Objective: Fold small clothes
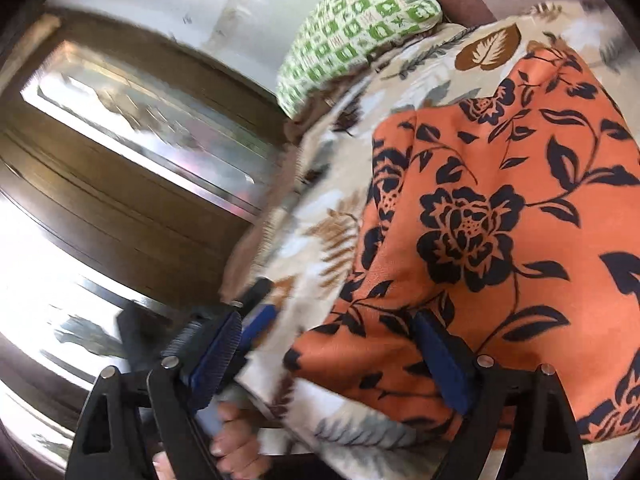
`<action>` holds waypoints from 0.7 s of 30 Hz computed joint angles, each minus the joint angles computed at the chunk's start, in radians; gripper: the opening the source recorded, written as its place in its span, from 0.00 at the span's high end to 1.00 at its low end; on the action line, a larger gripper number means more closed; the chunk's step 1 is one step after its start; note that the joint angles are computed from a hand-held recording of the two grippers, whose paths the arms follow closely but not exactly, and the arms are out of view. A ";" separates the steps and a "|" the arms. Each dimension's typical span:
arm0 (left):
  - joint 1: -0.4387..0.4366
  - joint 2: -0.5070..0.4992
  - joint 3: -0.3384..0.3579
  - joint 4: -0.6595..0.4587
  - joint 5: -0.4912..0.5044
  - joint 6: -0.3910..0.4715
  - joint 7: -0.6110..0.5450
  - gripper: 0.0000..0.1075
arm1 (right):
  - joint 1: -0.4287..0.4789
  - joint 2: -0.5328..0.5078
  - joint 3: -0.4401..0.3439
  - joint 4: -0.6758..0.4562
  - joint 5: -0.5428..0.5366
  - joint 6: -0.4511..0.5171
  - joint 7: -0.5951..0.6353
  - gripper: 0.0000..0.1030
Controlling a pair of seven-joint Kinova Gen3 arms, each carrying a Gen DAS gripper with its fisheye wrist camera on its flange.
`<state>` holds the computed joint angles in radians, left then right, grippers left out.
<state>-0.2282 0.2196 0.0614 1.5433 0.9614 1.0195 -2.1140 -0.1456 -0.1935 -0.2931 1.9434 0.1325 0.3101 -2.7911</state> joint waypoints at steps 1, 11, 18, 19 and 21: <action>0.001 0.001 -0.010 0.007 0.036 0.015 -0.040 0.57 | 0.020 -0.020 -0.003 0.021 0.007 -0.024 -0.004 0.13; -0.037 0.026 0.076 -0.009 0.173 0.296 -0.349 0.44 | 0.277 -0.090 -0.143 -0.056 0.193 0.285 -0.113 0.61; 0.225 0.028 -0.092 -0.063 -0.076 0.199 -0.260 0.45 | 0.106 0.036 0.149 -0.123 0.134 0.318 0.031 0.60; 0.272 0.048 -0.127 -0.085 -0.117 0.191 -0.219 0.48 | 0.090 0.064 0.193 -0.136 0.095 0.321 0.071 0.60; 0.309 0.068 -0.143 -0.114 -0.162 0.171 -0.155 0.50 | 0.105 0.123 0.227 -0.160 0.047 0.307 0.106 0.61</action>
<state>0.0807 0.2875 -0.0811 1.4291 0.7998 1.1901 -2.2686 -0.0409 -0.0707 -0.0657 1.7839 0.1792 0.6175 -2.6848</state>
